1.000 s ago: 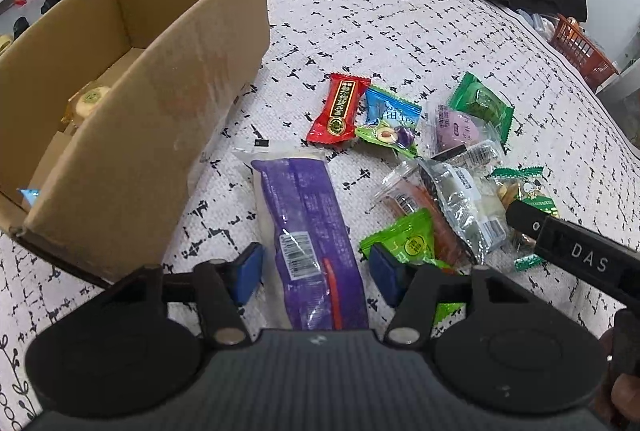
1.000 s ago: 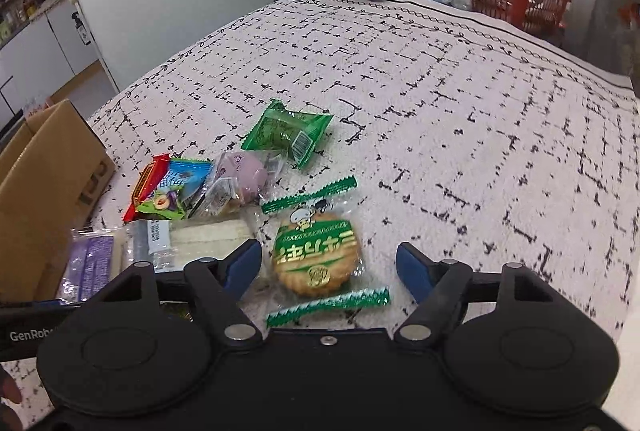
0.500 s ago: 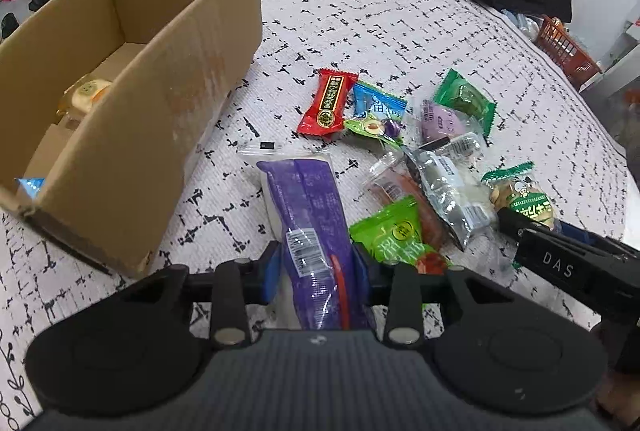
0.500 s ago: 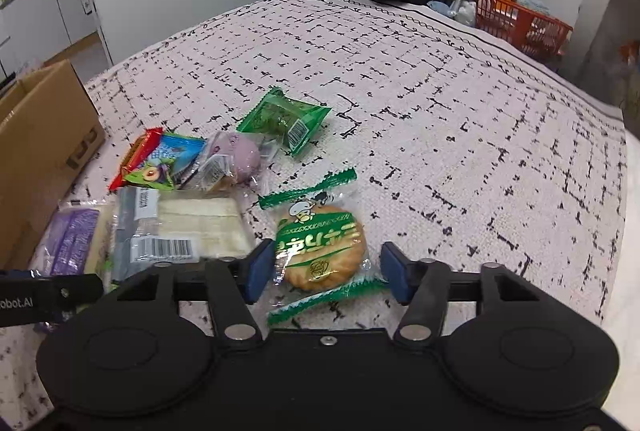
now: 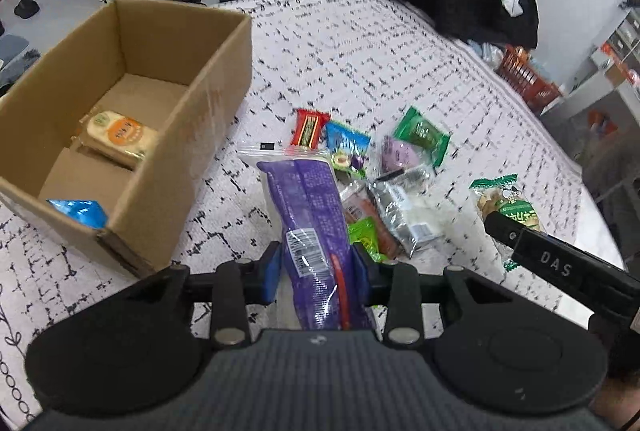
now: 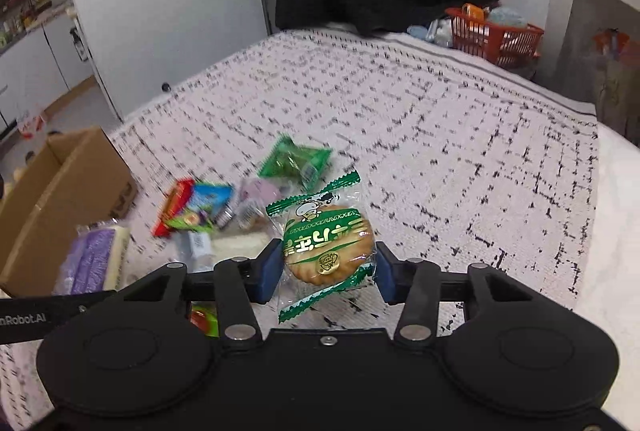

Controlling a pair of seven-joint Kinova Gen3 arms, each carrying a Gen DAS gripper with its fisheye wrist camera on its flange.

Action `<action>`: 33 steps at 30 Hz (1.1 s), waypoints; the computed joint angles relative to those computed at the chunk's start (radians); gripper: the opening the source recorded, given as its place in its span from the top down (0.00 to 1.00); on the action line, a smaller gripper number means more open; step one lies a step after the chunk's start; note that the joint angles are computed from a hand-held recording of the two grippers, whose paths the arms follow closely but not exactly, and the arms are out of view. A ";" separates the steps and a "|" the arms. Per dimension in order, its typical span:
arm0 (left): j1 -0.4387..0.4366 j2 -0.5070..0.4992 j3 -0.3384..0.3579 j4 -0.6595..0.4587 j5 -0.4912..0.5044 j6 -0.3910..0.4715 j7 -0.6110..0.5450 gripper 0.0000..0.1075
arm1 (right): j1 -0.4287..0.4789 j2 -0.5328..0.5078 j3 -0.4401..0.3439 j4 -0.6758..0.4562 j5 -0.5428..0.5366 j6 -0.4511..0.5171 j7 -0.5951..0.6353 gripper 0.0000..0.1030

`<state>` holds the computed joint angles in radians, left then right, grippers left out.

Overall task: Organize snacks
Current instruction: 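Grasp the purple bar with the left tool while the right tool grasps the green biscuit, then carry both snacks to the box and open both tools to release them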

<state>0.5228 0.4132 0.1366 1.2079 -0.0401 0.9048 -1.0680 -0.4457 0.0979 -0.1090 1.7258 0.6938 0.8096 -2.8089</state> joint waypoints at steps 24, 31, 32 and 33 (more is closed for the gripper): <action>-0.155 -0.149 0.015 0.076 0.121 -0.089 -0.132 0.67 | -0.134 0.041 -0.037 -0.226 0.081 0.093 -0.039 0.55; -0.210 -0.158 0.015 0.082 0.162 -0.083 -0.188 0.67 | -0.184 0.085 -0.020 -0.294 0.069 0.106 -0.020 0.55; -0.216 -0.160 0.014 0.084 0.166 -0.083 -0.195 0.67 | -0.190 0.090 -0.017 -0.301 0.068 0.107 -0.018 0.55; -0.220 -0.160 0.013 0.085 0.168 -0.084 -0.200 0.67 | -0.197 0.097 -0.013 -0.310 0.068 0.109 -0.016 0.55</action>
